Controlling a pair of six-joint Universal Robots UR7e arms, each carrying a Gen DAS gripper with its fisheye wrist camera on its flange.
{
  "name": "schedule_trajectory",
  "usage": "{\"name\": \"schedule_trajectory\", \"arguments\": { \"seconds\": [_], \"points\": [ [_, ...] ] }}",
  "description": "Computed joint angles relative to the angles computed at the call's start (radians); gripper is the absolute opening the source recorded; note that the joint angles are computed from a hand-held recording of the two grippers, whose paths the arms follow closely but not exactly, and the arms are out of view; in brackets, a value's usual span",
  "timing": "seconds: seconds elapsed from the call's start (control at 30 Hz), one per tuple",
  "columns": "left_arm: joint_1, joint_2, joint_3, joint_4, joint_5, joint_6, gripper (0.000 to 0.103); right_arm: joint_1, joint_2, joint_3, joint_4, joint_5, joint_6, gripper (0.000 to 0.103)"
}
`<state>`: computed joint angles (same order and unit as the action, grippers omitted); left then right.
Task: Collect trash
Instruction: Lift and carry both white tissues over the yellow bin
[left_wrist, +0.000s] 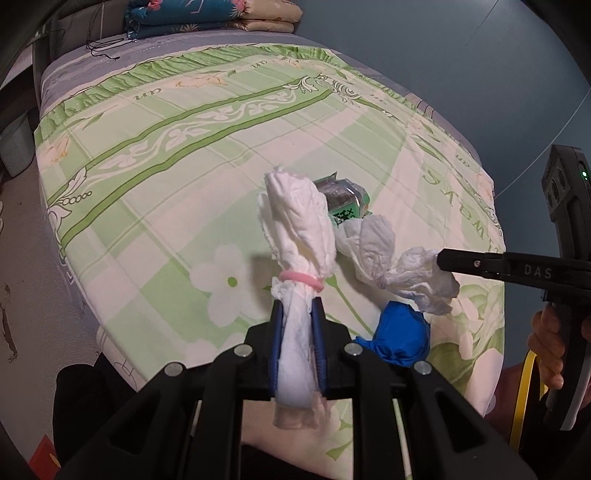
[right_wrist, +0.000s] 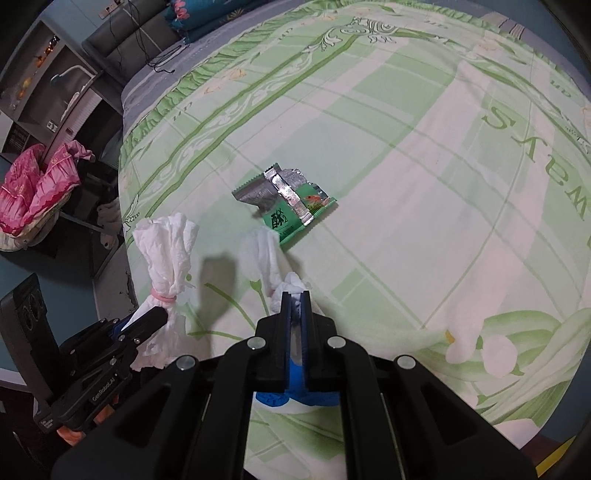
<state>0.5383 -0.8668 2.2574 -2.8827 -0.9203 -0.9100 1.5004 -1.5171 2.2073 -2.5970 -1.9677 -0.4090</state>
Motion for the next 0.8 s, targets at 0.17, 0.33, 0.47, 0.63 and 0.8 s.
{"name": "schedule_trajectory", "arguments": {
  "seconds": [0.17,0.33,0.47,0.63,0.8],
  "points": [
    [-0.016,-0.014,0.005,-0.005,0.007,-0.001,0.014,0.013,-0.038,0.01,0.01,0.005,-0.006,0.004],
    [-0.04,-0.016,0.008,0.006,0.006,-0.009,0.014,0.014,-0.095,0.028,0.025,0.018,-0.013,0.004],
    [-0.062,-0.021,0.006,0.017,0.008,-0.017,0.014,0.005,-0.151,0.047,0.036,0.032,-0.022,0.004],
    [-0.101,-0.02,-0.003,0.029,0.012,-0.021,0.014,-0.011,-0.229,0.069,0.052,0.052,-0.038,0.004],
    [-0.134,-0.007,-0.022,0.03,0.004,-0.014,0.014,-0.036,-0.314,0.082,0.074,0.074,-0.057,0.004]
  ]
}}
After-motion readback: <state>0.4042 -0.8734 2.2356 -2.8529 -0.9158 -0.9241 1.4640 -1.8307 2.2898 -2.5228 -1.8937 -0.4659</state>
